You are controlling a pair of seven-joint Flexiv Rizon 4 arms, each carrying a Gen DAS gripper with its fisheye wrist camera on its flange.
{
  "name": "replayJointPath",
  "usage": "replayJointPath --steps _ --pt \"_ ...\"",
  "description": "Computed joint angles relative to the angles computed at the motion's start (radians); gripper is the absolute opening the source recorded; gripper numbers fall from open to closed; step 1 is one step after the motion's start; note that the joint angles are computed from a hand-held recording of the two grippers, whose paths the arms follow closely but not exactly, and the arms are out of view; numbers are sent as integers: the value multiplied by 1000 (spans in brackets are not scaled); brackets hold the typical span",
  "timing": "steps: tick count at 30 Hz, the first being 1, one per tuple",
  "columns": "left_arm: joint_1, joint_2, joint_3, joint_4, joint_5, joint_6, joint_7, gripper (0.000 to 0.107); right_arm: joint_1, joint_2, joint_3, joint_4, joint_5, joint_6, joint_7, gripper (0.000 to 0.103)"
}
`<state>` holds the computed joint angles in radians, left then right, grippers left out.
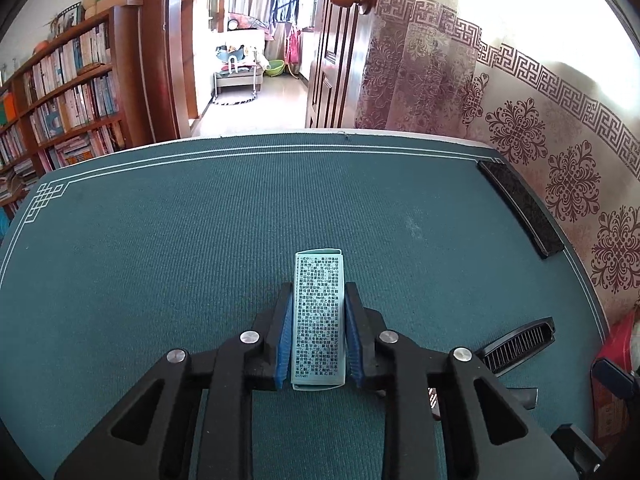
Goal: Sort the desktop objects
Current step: 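Grasp the pale patterned card box with the left gripper, then grasp the black comb with the right gripper while the left holds the card box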
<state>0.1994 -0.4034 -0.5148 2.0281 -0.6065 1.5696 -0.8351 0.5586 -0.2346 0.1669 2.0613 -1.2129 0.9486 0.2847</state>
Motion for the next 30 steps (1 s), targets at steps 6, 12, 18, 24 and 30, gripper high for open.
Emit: replayJointPath --steps 6,12,18,24,30 --pt "52 7 -63 10 -44 3 12 26 -38 -67 -43 -62 61 87 -58 99" --pt "18 6 -26 -2 -61 -23 6 26 -28 -76 -49 -70 171 -20 -93 99" --pt "2 10 -25 3 -95 -17 39 26 -71 -83 -79 -48 141 131 -89 99" --pt "-51 4 44 -12 -91 -40 22 26 -106 -114 -95 -32 173 380 -180 100" --pt "-103 1 105 -22 -79 -59 11 26 -41 -94 -63 -5 252 330 -361 100"
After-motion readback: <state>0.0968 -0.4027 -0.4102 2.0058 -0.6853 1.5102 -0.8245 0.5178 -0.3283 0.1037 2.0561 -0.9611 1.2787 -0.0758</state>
